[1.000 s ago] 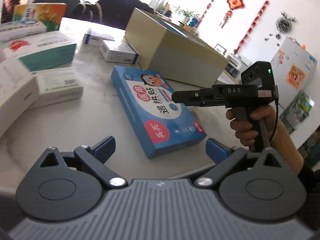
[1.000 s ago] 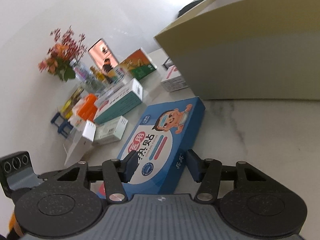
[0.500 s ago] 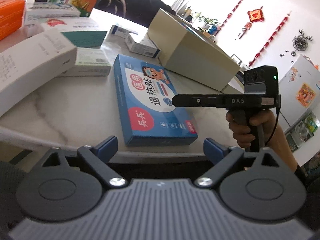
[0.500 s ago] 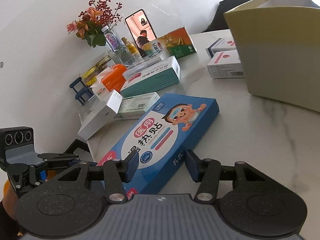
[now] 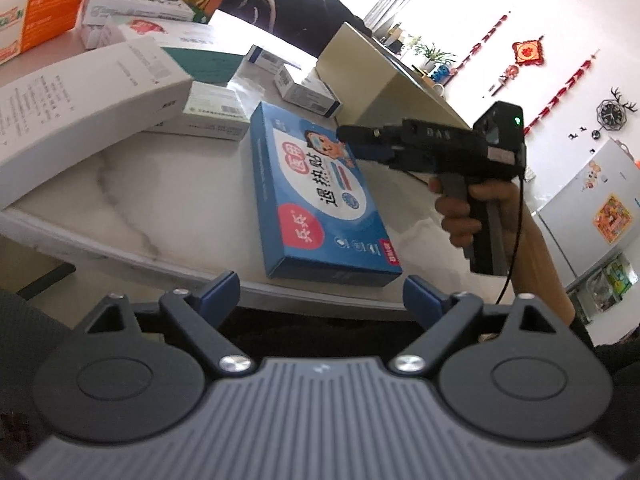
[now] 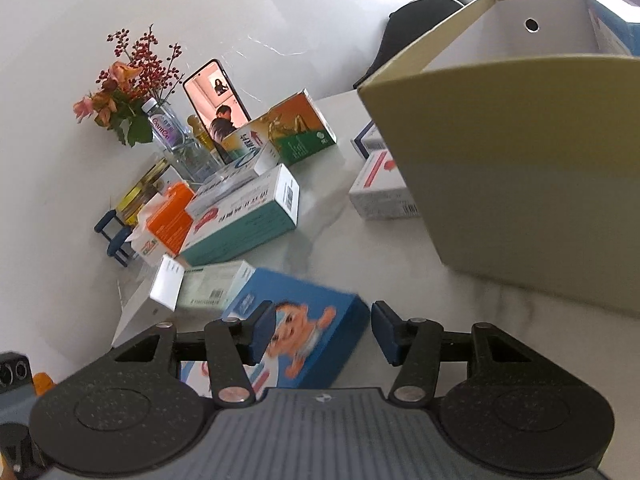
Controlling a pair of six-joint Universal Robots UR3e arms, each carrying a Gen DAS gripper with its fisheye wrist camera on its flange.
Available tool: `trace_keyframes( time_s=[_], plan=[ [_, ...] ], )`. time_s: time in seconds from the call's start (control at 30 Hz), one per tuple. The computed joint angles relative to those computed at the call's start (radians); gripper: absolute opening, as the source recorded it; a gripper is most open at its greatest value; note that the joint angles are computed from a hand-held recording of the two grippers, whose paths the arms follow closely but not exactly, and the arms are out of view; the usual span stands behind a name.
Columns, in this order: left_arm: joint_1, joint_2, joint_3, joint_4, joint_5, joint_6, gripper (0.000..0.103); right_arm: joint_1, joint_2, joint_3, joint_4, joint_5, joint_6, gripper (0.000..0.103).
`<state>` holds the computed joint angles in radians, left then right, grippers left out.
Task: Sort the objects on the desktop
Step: 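Raise the fever-patch box upright with the left gripper toward the shoebox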
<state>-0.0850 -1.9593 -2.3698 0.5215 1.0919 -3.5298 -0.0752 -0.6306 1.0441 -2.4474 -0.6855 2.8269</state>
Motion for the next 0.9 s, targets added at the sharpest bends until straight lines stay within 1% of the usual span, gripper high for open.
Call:
trace_keyframes(
  time_s=[0.1,0.2,0.53,0.63,0.73,0.77,0.83,0.9],
  plan=[
    [0.005,-0.002,-0.022,0.016,-0.003,-0.007,0.089,0.015,0.031,-0.046,0.014,-0.007,0.001,0.057],
    [0.005,-0.008,-0.030,0.028,-0.001,-0.023,0.088,0.022,0.027,-0.026,-0.006,-0.005,-0.006,0.057],
    [0.021,-0.043,-0.029,0.063,-0.027,-0.055,0.082,0.042,-0.034,0.068,0.046,0.033,-0.105,0.057],
    [0.023,-0.056,-0.019,0.054,-0.031,-0.053,0.078,0.043,-0.057,0.106,0.034,0.038,-0.109,0.057],
    [0.017,-0.062,-0.005,0.036,-0.023,-0.060,0.070,0.040,-0.069,0.134,0.022,0.046,-0.105,0.057],
    [0.014,-0.063,0.000,0.029,-0.017,-0.061,0.066,0.039,-0.072,0.141,0.020,0.048,-0.103,0.057],
    [0.011,-0.063,0.003,0.024,-0.009,-0.067,0.064,0.036,-0.077,0.150,0.023,0.053,-0.104,0.057],
    [0.016,-0.061,-0.001,0.028,-0.015,-0.083,0.060,0.034,-0.083,0.160,0.023,0.057,-0.104,0.057]
  ],
)
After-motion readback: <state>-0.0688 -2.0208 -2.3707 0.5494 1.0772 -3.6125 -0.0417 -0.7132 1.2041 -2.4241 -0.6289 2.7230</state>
